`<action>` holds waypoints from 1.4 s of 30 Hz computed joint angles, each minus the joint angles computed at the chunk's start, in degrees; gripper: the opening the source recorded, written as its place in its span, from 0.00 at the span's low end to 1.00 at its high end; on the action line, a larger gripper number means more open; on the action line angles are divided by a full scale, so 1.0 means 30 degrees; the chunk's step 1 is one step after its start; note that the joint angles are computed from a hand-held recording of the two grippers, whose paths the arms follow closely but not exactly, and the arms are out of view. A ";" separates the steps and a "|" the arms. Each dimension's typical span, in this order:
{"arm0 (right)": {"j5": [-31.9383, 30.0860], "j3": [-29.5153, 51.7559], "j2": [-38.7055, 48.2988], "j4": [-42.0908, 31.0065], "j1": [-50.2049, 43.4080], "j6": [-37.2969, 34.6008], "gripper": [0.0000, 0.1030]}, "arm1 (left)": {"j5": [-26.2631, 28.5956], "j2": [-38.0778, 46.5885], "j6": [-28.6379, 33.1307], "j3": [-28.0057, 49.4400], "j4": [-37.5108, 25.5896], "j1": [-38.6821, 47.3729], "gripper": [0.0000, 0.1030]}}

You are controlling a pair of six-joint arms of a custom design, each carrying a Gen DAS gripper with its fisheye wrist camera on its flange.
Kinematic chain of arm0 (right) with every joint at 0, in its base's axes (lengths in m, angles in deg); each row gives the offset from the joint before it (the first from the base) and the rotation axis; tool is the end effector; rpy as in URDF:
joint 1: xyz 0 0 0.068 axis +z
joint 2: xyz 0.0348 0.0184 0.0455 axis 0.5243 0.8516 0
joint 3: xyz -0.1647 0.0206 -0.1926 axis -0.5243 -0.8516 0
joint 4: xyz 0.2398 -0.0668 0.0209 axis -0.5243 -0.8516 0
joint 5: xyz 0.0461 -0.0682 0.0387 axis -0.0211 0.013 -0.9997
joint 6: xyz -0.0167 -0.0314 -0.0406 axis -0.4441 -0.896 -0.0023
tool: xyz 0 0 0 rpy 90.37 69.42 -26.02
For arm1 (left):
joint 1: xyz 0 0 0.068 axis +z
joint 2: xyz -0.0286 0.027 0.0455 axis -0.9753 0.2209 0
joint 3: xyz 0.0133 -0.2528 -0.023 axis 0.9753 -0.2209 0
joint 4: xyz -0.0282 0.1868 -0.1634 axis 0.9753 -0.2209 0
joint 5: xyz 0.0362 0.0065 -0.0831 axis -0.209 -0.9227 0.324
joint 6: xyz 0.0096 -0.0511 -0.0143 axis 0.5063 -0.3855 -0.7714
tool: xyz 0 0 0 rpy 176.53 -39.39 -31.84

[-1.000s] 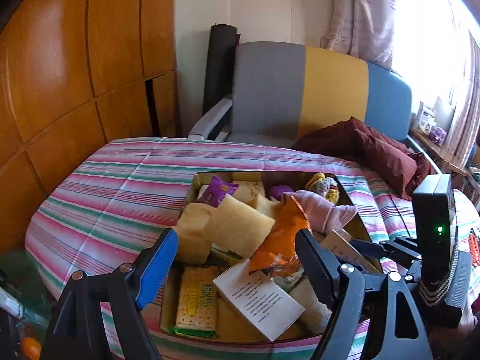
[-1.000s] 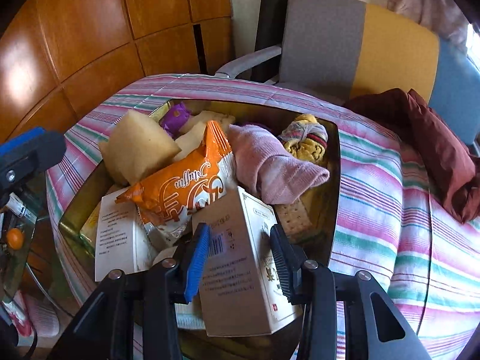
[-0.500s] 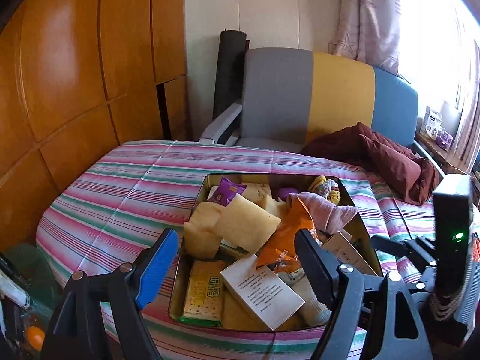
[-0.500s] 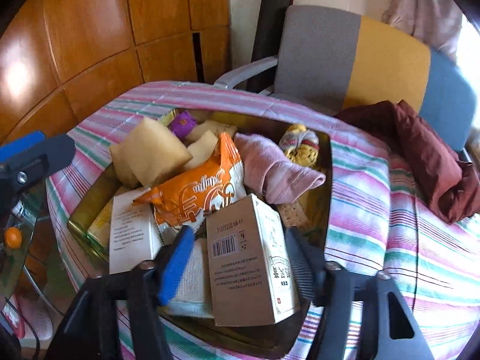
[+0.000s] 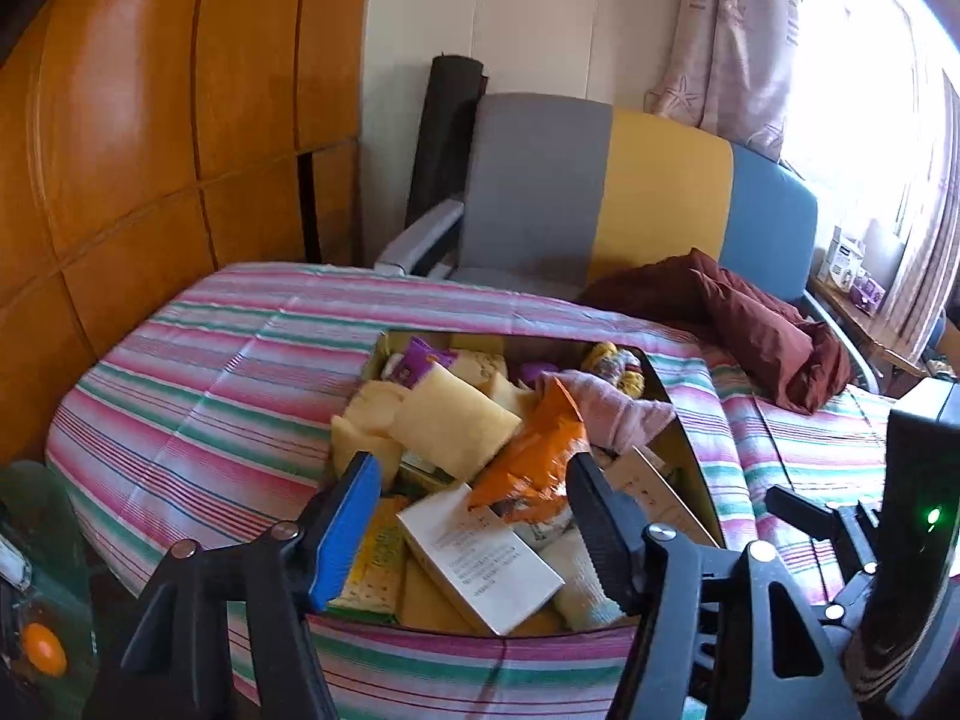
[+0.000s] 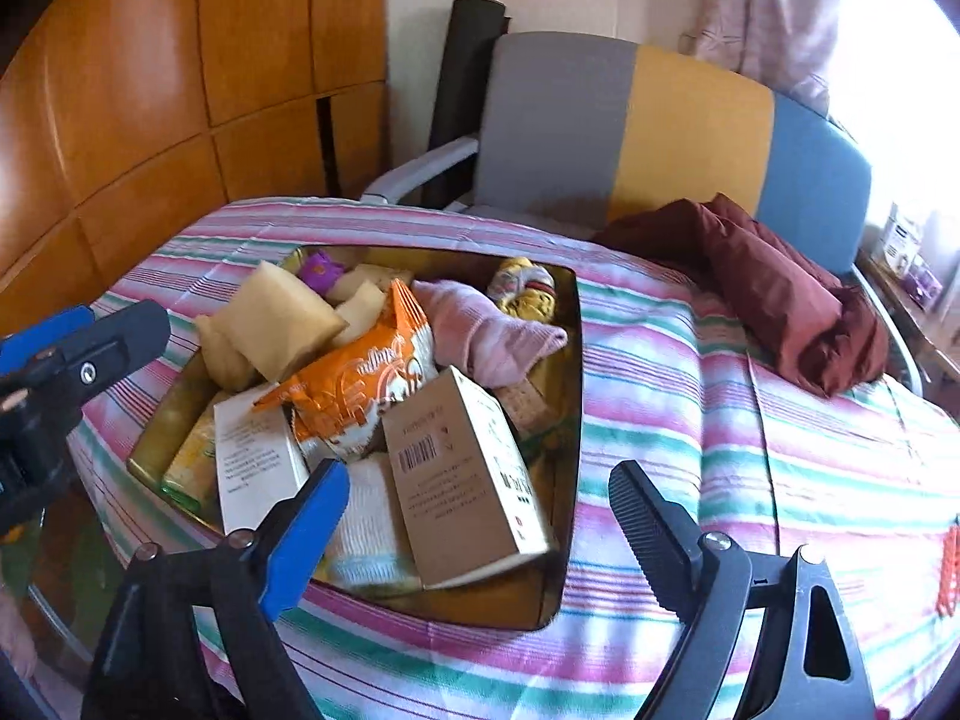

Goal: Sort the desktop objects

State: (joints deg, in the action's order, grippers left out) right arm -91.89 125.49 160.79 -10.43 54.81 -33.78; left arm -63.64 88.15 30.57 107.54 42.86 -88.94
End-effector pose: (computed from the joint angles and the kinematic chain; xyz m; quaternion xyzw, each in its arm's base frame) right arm 0.3484 0.1541 0.1437 -0.3009 0.8793 0.0939 0.3570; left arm 0.2792 -0.0407 0.1839 -0.2554 0.8689 0.0736 0.4176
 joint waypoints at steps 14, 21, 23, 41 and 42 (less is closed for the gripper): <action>0.0669 0.0195 0.0436 0.0228 0.0447 0.0141 0.87 | -0.0420 0.0524 -0.0030 0.0118 -0.0475 -0.0367 0.52; 0.0821 0.0578 0.0675 0.0246 0.0699 0.0265 0.89 | -0.0866 -0.0151 -0.0029 -0.0088 -0.0581 -0.0285 0.52; 0.0852 0.0782 0.0865 0.0193 0.0724 0.0328 0.89 | -0.1101 -0.0225 -0.0039 -0.0006 -0.0737 -0.0275 0.52; 0.0966 0.1339 0.1621 0.0218 0.0895 0.0370 0.90 | -0.0359 0.0103 -0.0054 0.0311 -0.1039 0.0255 0.52; 0.0941 0.1372 0.1653 0.0200 0.0889 0.0375 0.90 | -0.0356 0.0100 -0.0074 0.0301 -0.1047 0.0256 0.52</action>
State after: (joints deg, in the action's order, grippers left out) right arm -89.06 129.61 165.75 -9.83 57.48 -32.66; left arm -64.71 88.45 30.34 108.44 39.72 -88.17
